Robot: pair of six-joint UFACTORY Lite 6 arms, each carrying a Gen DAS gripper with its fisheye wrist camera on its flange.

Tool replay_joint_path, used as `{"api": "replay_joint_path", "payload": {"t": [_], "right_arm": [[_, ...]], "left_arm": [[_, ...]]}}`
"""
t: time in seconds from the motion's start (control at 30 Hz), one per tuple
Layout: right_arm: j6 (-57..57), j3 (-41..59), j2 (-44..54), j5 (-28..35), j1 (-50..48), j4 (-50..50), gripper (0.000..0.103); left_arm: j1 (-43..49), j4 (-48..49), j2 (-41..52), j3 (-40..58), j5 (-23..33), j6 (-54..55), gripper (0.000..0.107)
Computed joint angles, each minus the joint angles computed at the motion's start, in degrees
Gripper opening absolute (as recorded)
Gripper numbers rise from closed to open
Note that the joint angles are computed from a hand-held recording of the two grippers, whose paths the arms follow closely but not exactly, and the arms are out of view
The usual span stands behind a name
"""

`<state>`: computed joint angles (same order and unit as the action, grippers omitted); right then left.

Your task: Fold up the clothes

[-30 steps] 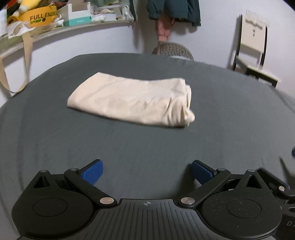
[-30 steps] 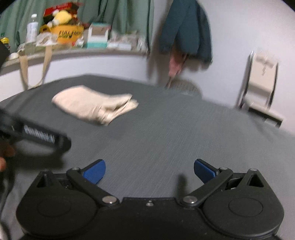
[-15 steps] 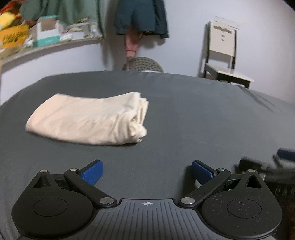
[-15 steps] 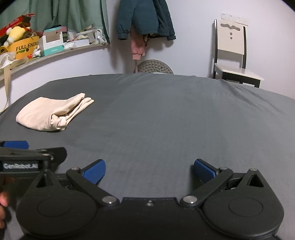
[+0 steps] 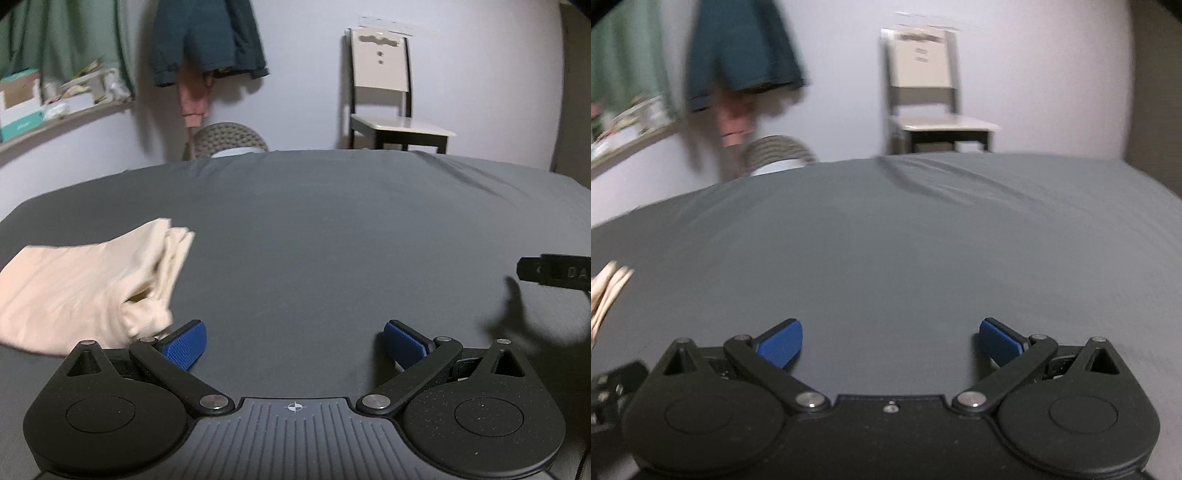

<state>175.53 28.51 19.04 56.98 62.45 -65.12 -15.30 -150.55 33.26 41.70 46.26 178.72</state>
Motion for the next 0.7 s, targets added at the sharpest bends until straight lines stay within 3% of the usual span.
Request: {"api": "replay_joint_path", "payload": {"t": [0.7], "right_arm": [[-8.1,4.3,5.2,-0.5,-1.3,1.2,0.103]], "left_arm": [[0.5,1.5,2.7,2.5,-0.3,-3.3,0.103]]}}
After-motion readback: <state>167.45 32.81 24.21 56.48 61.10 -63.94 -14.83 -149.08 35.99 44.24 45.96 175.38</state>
